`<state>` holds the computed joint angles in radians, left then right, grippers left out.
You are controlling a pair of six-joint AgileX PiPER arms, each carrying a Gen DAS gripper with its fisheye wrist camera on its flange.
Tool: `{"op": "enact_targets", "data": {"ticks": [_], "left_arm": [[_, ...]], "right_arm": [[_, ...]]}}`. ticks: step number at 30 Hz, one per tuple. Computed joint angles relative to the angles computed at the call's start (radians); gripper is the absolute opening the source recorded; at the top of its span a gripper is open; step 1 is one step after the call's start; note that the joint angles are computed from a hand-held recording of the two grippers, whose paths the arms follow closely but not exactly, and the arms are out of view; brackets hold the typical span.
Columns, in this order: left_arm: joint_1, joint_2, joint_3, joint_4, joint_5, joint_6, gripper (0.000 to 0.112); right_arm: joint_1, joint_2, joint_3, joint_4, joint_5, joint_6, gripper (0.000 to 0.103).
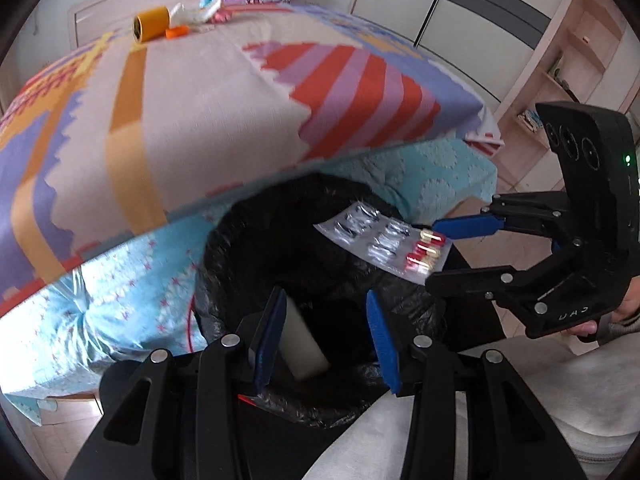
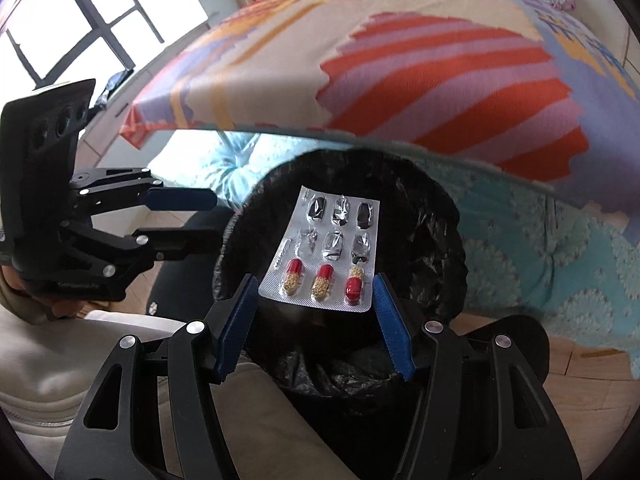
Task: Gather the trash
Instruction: 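Lower both held items into the trash bin and open both tools, then withdraw both tools from the bin toward the remaining items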
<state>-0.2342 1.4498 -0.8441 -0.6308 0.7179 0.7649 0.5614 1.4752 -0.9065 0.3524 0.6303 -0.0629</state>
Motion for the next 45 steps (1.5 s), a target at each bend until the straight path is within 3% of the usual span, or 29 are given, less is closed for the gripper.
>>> {"op": "enact_targets", "data": {"ticks": [7, 9, 15, 18, 45], "left_arm": [[-0.005, 0.047, 0.008, 0.002, -0.012, -0.020, 0.041], [-0.001, 0.055, 0.002, 0.003, -0.006, -0.027, 0.041], [0.006, 0.067, -0.016, 0.019, -0.001, -0.066, 0.043], [0.011, 0.058, -0.018, 0.018, 0.001, -0.068, 0.049], [0.087, 0.019, -0.162, 0.034, 0.015, -0.066, 0.050]], "right_arm": [[-0.019, 0.055, 0.008, 0.032, -0.009, -0.009, 0.060], [-0.028, 0.061, 0.010, 0.046, -0.014, -0.012, 0.066], [-0.030, 0.047, 0.012, 0.041, -0.015, -0.004, 0.066], [-0.028, 0.038, 0.017, 0.037, -0.018, 0.002, 0.066], [-0.053, -0.007, -0.133, -0.069, 0.033, 0.016, 0.066]]}}
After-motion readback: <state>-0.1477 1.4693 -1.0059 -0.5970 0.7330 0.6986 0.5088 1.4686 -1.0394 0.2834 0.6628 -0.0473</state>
